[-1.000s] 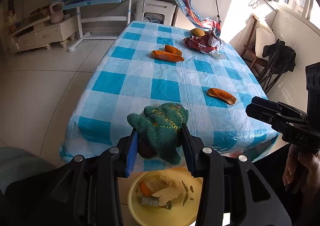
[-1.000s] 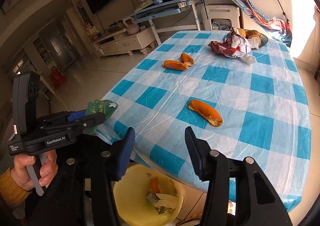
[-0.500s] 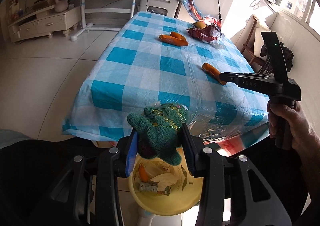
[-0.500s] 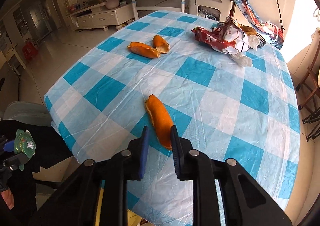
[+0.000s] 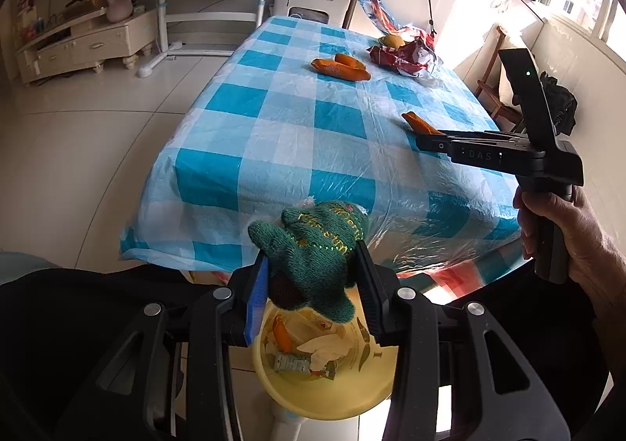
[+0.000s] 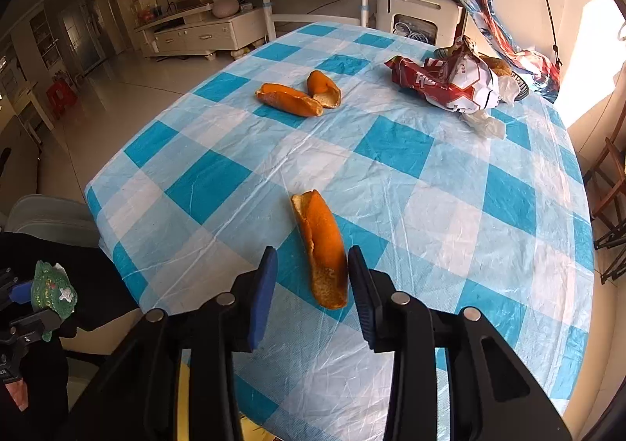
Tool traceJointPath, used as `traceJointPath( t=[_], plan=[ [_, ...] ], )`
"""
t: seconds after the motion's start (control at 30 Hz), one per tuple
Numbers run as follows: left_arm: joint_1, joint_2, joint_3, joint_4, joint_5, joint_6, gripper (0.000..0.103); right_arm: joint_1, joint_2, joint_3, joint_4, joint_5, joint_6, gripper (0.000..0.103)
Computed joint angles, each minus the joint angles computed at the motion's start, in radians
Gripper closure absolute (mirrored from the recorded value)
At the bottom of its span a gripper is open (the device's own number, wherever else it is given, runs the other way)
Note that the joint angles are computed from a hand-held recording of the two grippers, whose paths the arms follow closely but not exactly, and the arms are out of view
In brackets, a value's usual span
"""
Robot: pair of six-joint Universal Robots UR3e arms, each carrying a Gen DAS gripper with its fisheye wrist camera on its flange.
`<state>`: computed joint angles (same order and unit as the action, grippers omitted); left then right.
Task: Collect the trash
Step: 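Lower the green toy and peel into the yellow basin and open both grippers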
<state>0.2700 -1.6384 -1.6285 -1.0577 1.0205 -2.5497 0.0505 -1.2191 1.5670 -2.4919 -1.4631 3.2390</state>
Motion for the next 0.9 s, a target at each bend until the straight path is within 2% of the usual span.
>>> traceJointPath(
  t=[0.1,0.13,0.37,0.53,0.57,0.63,0.67,0.7,0.8,0.87,0.9],
  plan=[
    [0.000,0.000,-0.003,0.002,0.000,0.000,0.064,0.000,0.000,0.008,-0.002,0.007,-0.004,0.084],
    [-0.001,0.001,-0.003,0.003,0.000,-0.001,0.064,-0.002,-0.010,0.017,-0.003,0.017,-0.003,0.086],
    [-0.001,0.007,-0.022,0.031,0.007,-0.005,0.064,0.069,-0.161,0.133,0.016,0.081,0.008,0.086],
    [-0.037,0.002,-0.030,0.030,0.076,0.013,0.063,0.218,-0.190,0.201,0.104,0.128,0.000,0.086],
    [-0.048,-0.003,-0.026,0.014,0.099,0.024,0.063,0.245,-0.178,0.198,0.115,0.120,0.001,0.083],
    [-0.070,-0.007,-0.028,-0.008,0.142,0.037,0.061,0.277,-0.171,0.194,0.110,0.078,0.026,0.059],
    [-0.080,-0.011,-0.026,-0.027,0.161,0.045,0.060,0.272,-0.185,0.210,0.088,0.071,0.047,0.054],
    [-0.088,-0.013,-0.026,-0.044,0.176,0.052,0.060,0.258,-0.210,0.240,0.053,0.064,0.071,0.050],
    [-0.098,0.004,-0.055,-0.019,0.200,0.047,0.055,0.186,-0.327,0.378,-0.089,0.065,0.157,0.047],
    [-0.070,0.044,-0.087,0.022,0.154,0.034,0.046,0.155,-0.408,0.467,-0.194,0.046,0.217,0.041],
    [-0.049,0.075,-0.123,0.080,0.127,0.013,0.036,0.148,-0.440,0.498,-0.242,0.025,0.243,0.035]
  ],
)
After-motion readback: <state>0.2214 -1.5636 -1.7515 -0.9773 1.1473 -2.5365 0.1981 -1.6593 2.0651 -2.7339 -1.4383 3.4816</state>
